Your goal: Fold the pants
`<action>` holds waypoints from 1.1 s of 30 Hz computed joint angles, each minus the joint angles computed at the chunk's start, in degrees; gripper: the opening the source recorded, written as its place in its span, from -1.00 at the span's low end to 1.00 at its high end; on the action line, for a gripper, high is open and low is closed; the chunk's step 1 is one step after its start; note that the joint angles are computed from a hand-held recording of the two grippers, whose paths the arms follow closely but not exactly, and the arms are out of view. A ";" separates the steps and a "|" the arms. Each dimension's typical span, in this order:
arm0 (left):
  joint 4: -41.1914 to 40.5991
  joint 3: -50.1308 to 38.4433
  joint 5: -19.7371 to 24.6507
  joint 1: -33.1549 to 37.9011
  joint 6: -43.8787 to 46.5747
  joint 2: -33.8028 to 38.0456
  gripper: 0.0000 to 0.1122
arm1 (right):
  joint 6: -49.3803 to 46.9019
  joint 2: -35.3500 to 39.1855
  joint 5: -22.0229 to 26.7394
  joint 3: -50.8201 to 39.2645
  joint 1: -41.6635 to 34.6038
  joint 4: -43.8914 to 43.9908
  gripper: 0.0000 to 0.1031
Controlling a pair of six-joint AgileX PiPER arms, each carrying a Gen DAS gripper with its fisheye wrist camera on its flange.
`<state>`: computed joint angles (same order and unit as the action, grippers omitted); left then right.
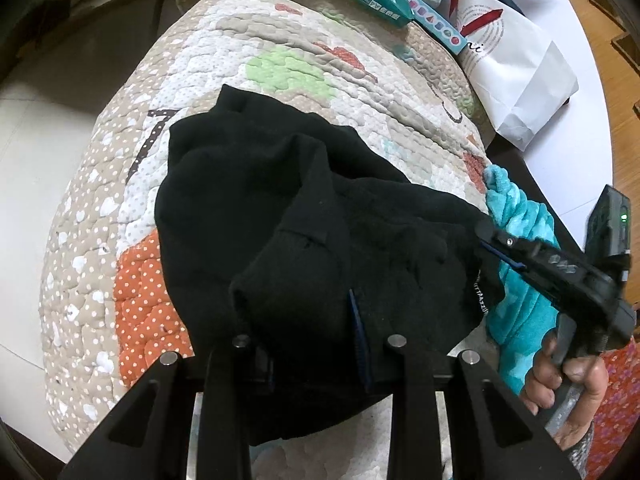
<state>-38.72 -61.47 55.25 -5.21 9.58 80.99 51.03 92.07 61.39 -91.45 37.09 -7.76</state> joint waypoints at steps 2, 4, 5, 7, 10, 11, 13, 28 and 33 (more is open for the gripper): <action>0.44 -0.19 0.53 0.02 -0.80 -0.40 -0.49 | -6.11 -0.11 -7.13 2.40 -0.22 6.58 -0.49; 2.18 -0.87 0.71 -0.96 -2.13 -0.89 -0.49 | -12.30 -0.26 -13.28 5.39 -0.61 16.06 -0.49; 2.62 -1.19 0.71 -1.38 -2.64 -0.92 -0.49 | -12.07 0.33 -12.92 5.20 -0.06 17.51 -0.49; 3.13 -2.08 1.03 -2.33 -3.79 -0.54 -0.49 | -9.23 3.52 -5.32 2.01 0.37 13.55 -0.50; 5.29 -5.11 1.81 -6.00 -6.55 0.97 -0.49 | 3.94 2.61 7.79 0.27 0.55 -0.96 -0.50; 6.20 -6.38 1.86 -7.56 -7.22 1.62 -0.49 | 6.52 -0.22 8.05 2.14 -0.77 -2.06 -0.49; 7.20 -10.45 2.38 -11.72 -8.66 4.48 -0.39 | 9.45 -6.32 5.67 6.45 -4.80 -1.18 -0.39; 2.68 -17.85 10.06 -2.22 -10.39 3.08 0.35 | 2.44 -8.53 -11.32 11.83 -0.06 3.97 -0.07; 6.09 -17.08 10.70 0.08 -10.61 0.81 0.35 | 5.76 4.13 2.16 0.22 9.71 -4.82 -0.08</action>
<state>-32.63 -78.55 65.95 -5.13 -1.03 81.80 56.79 96.20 63.55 -91.23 46.80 -12.58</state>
